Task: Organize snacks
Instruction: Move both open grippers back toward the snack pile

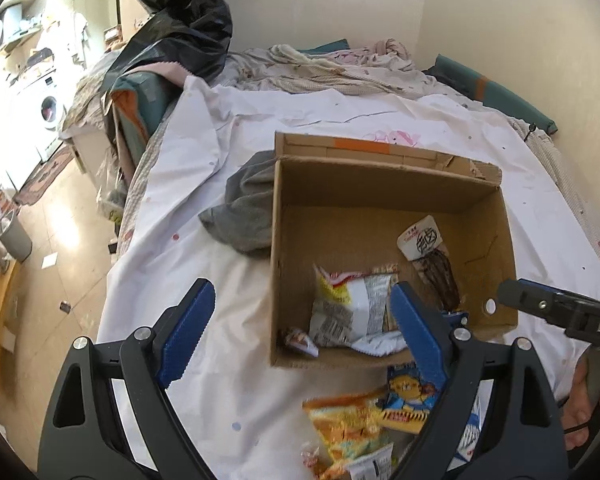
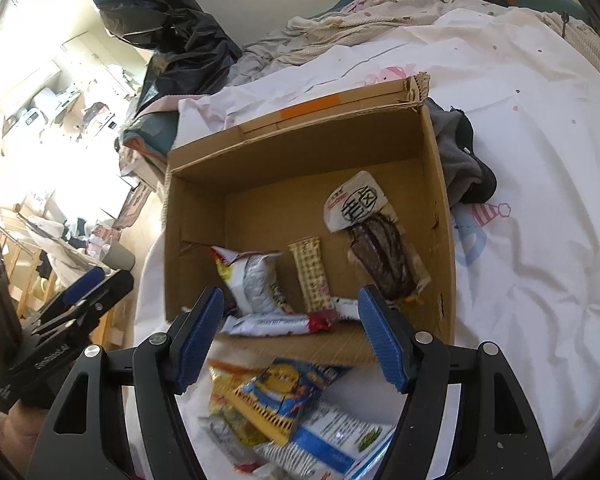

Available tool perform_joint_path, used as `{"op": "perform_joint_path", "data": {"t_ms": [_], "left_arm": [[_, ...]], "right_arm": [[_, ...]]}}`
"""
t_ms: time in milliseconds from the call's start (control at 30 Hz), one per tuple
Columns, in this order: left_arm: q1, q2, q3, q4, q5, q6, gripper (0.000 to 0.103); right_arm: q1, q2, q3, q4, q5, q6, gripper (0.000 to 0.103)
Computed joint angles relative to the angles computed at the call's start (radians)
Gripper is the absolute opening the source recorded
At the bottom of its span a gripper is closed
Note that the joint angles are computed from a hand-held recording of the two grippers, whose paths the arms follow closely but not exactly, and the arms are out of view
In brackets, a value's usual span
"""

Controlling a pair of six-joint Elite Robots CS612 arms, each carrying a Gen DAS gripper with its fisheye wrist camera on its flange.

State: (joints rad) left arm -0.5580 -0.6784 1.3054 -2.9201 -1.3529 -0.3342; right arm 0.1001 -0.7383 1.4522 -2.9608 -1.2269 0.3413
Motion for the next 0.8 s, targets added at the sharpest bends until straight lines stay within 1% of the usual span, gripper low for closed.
{"op": "perform_joint_path", "data": {"t_ms": [100,300,433,500,567,600,633,700,800], "left_arm": [[0.002,-0.019,0.031,-0.004,-0.016,-0.024,0.087],[0.002,-0.049,0.084,-0.005,-0.023,-0.052,0.087],[0.007,-0.06,0.108,0.01,-0.07,-0.079,0.087],[0.011,-0.063,0.116,0.023,-0.095,-0.108,0.087],[0.013,-0.064,0.12,0.038,-0.106,-0.138,0.09],[0.014,-0.064,0.118,0.057,-0.109,-0.146,0.097],[0.013,-0.063,0.117,0.069,-0.109,-0.15,0.099],[0.012,-0.061,0.116,0.09,-0.111,-0.156,0.099],[0.012,-0.056,0.111,0.119,-0.136,-0.165,0.099]], "right_arm": [[0.0,-0.014,0.028,-0.033,0.006,0.008,0.073],[-0.002,-0.038,0.081,-0.06,0.014,0.057,0.073],[-0.005,-0.051,0.117,-0.082,0.018,0.105,0.073],[-0.006,-0.058,0.134,-0.085,0.022,0.128,0.074],[-0.007,-0.063,0.151,-0.088,0.024,0.156,0.079],[-0.009,-0.063,0.159,-0.096,0.028,0.176,0.081],[-0.012,-0.062,0.167,-0.118,0.038,0.205,0.084],[-0.015,-0.06,0.175,-0.145,0.048,0.234,0.087],[-0.017,-0.062,0.179,-0.135,0.042,0.218,0.088]]}}
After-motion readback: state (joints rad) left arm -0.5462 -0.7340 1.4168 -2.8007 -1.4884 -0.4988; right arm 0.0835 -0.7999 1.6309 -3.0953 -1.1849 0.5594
